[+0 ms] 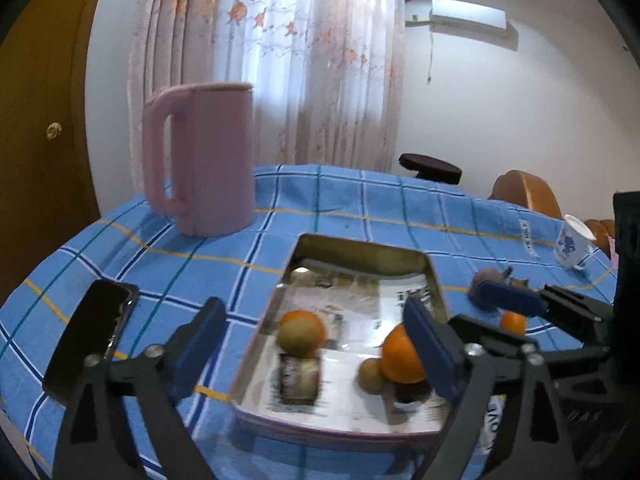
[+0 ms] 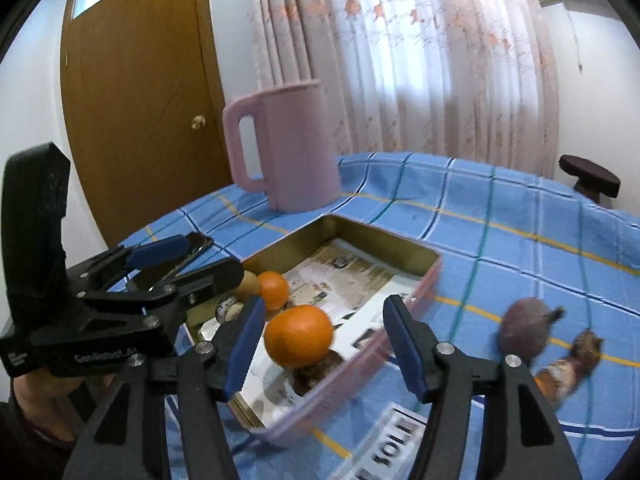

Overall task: Organize fruits
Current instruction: 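Open both tools releasing the kiwi and orange into the tin, then grasp a small orange with the left tool while the right tool grasps the labeled jar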

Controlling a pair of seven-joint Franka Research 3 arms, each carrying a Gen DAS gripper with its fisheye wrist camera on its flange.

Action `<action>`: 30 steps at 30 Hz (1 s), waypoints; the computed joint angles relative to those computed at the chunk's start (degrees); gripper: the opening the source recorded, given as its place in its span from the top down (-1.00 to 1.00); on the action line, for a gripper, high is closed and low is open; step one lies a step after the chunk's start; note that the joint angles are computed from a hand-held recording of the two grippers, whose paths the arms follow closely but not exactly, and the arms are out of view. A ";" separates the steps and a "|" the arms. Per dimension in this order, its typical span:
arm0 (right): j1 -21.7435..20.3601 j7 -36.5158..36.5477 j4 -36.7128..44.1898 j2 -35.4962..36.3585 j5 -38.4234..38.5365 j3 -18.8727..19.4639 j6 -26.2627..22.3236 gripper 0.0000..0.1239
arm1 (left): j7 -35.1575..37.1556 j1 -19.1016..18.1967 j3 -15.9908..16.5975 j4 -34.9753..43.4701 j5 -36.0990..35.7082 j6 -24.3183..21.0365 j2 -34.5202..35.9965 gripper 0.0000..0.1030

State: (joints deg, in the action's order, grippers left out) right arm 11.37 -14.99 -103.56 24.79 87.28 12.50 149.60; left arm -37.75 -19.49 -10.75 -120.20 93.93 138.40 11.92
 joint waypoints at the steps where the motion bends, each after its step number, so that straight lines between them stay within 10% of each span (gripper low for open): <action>1: -0.77 -2.08 -0.93 -0.97 1.80 -0.07 0.35 -0.01 | 0.00 -0.24 -0.14 0.30 0.42 -0.19 0.14 -0.94; 7: -1.47 -4.40 0.45 -0.69 6.36 -3.12 8.31 -0.01 | 2.32 -1.80 -0.31 5.27 0.87 0.63 3.59 -0.94; 12: -2.18 10.45 6.16 4.78 -3.61 -4.75 12.81 -0.01 | 8.20 -3.72 0.68 12.37 -1.13 2.50 9.04 -0.94; 30: -8.50 29.41 10.10 10.43 -26.70 1.52 8.74 0.45 | 18.64 -9.13 6.49 23.54 -7.94 7.69 16.94 -0.95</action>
State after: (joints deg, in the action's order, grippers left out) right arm 2.88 14.41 -93.46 35.22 60.58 14.02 158.34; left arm -19.11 -28.63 -4.26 -96.66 85.99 146.10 28.86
